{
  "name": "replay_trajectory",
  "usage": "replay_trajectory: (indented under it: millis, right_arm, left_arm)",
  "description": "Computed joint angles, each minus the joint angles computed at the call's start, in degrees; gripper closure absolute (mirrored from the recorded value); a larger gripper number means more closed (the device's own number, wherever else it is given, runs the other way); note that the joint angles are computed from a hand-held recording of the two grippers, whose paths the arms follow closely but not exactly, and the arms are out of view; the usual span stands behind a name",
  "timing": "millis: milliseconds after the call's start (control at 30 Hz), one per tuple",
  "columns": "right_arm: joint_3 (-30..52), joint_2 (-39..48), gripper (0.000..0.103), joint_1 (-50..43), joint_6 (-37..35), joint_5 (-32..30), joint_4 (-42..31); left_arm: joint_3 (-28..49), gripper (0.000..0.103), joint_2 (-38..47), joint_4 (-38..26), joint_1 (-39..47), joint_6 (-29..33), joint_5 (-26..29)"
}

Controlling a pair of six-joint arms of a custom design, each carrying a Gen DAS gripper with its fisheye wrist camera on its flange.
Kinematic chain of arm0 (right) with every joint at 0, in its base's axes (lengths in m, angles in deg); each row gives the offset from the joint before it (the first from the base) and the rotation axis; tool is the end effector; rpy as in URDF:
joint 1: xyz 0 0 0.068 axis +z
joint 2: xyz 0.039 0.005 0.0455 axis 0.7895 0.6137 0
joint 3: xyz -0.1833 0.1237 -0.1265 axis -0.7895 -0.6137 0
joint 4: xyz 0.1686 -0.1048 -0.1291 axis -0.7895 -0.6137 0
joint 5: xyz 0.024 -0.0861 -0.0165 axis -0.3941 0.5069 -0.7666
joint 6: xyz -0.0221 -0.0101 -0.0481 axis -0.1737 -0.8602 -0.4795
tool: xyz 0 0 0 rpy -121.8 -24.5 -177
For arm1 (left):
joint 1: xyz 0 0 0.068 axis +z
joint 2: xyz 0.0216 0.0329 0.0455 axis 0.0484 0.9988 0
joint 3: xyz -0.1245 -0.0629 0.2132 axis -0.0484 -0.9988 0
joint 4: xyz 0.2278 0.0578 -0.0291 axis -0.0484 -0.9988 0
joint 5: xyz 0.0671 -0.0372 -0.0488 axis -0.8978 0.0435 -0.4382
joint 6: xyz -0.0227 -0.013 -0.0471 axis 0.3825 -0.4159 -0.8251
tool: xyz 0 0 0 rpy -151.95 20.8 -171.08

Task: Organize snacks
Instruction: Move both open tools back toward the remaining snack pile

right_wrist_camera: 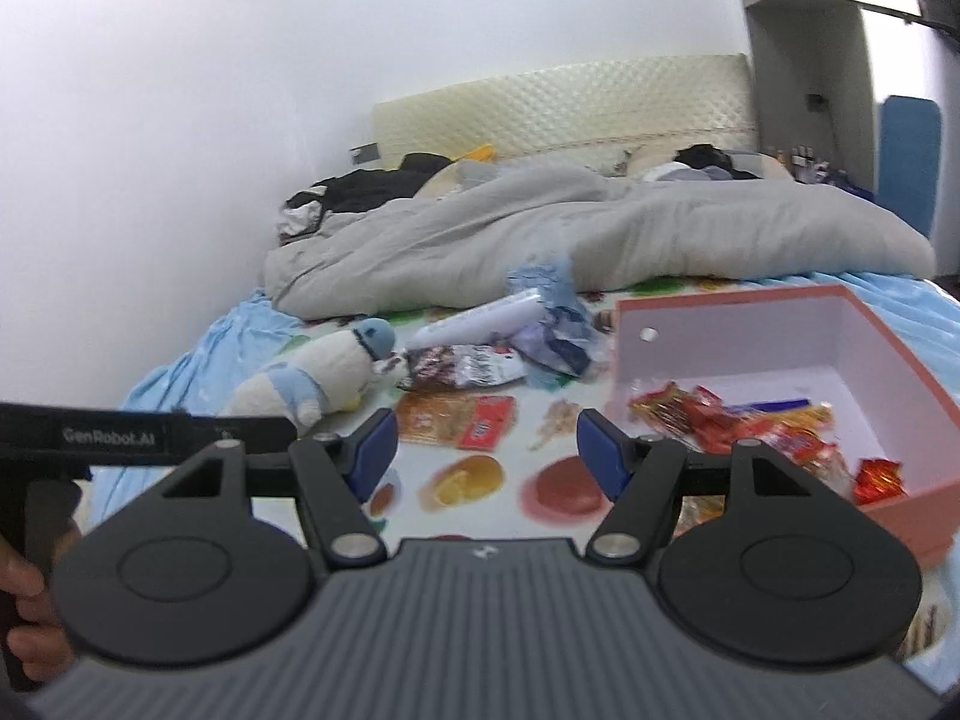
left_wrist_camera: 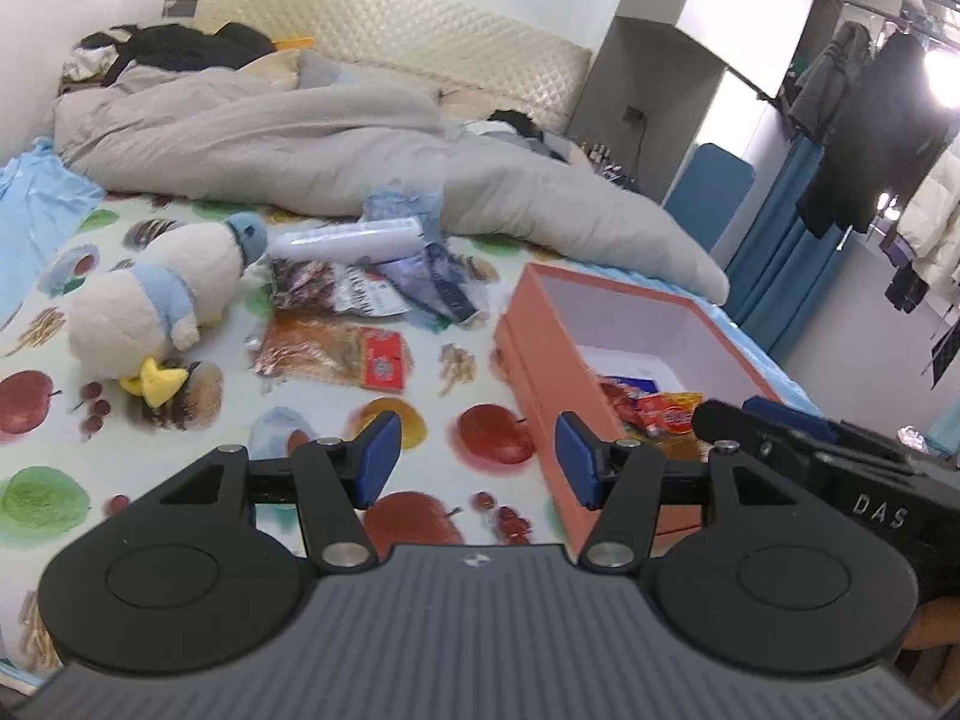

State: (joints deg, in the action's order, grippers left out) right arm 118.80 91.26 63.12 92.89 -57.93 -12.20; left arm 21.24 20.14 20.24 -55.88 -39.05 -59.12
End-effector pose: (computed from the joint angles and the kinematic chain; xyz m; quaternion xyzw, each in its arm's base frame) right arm 0.2153 0.0519 0.2530 -0.1283 0.8267 0.1867 0.5150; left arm 0.1636 -0.2287 0.2609 -0.0644 0.8780 -0.1503 0.4498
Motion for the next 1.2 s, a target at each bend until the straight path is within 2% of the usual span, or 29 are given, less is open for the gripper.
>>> replay_trajectory:
  millis: [200,333,467,667,733,833,1000,1067,1200]
  right_arm:
    - [5.5,13.2,0.035,2.8,-0.9,-1.7,5.3]
    - [11.1,22.2,0.035,3.4,-2.4,-1.7,8.1]
    - [20.3,32.1,0.035,4.1,-4.3,-2.3,6.3]
    - [35.5,46.4,0.035,4.5,-5.8,-2.4,1.0]
    - [39.2,50.2,0.035,5.2,-5.7,0.3,0.4]
    - [43.5,55.0,0.035,5.7,-6.2,1.0,0.6]
    - [50.0,62.6,0.035,7.0,-7.0,1.7,-0.8]
    - [51.3,65.7,0.035,7.5,-5.2,1.4,0.8]
    - [53.9,71.9,0.032,8.7,0.4,0.0,4.6]
  left_arm:
    - [-5.2,0.040,0.9,6.2,7.1,3.6,4.7]
    - [-8.2,0.040,5.9,15.2,12.6,8.8,9.8]
    - [-7.6,0.039,13.7,22.4,18.4,12.8,15.4]
    - [-5.4,0.033,22.9,31.1,28.1,13.4,20.6]
    - [-2.4,0.033,26.3,31.2,31.3,14.3,21.6]
    - [2.6,0.033,31.0,31.6,35.2,16.0,23.9]
    - [15.6,0.032,39.8,26.5,40.2,16.6,27.6]
    - [21.0,0.021,43.0,23.9,41.4,16.7,28.3]
    - [32.6,0.014,49.6,18.9,43.7,17.3,32.5]
